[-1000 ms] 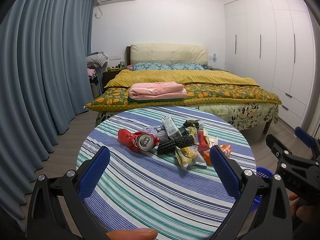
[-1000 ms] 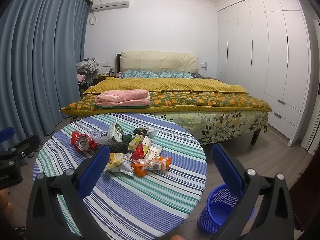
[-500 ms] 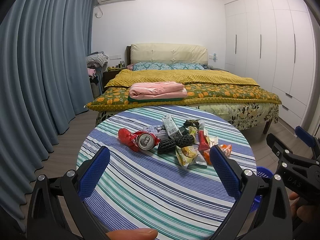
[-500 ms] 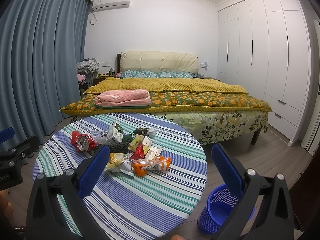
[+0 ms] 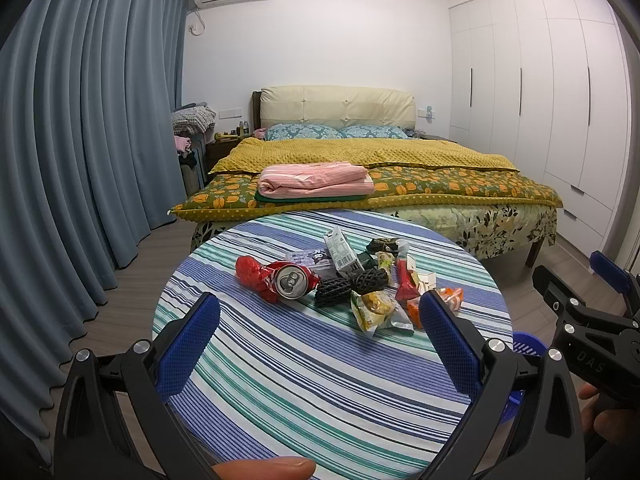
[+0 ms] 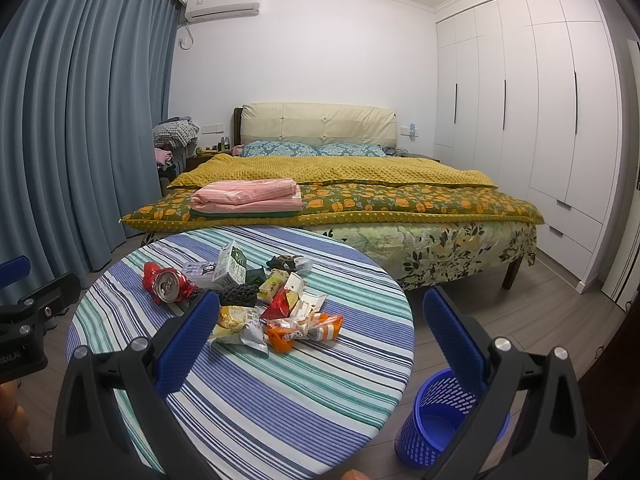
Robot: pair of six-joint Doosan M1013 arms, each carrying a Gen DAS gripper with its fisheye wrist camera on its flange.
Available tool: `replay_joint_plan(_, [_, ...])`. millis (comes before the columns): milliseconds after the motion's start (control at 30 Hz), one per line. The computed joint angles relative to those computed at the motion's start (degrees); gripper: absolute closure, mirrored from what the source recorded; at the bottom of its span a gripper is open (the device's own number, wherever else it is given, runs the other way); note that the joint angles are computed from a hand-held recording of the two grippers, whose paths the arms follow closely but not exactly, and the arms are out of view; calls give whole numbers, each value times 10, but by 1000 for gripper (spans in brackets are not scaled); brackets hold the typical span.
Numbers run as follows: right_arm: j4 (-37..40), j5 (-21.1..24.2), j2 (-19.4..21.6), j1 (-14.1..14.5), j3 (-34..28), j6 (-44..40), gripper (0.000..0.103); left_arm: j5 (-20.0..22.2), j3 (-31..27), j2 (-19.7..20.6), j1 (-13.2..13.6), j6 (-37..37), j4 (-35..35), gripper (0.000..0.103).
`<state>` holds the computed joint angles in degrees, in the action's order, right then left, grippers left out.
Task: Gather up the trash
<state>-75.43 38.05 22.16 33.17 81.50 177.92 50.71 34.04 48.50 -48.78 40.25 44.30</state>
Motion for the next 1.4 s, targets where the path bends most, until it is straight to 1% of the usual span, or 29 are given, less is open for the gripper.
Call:
replay_joint_plan(767, [-2,-1,-1,0,2,2,5,2,-2,1,0,3,-3,4])
replay_joint_plan(900, [-2,-2,-2,-1,5,3,5,-7,17,-5,0,-7,0,4])
replay_joint_plan(1167, [-2,-2,-1,-1,4,3,5,-6,16,-4,0,-6,-1,4])
replay_joint_plan(1400, [3,-2,1,-1,4,1,5,-7,27,-6,1,-9,-4,4])
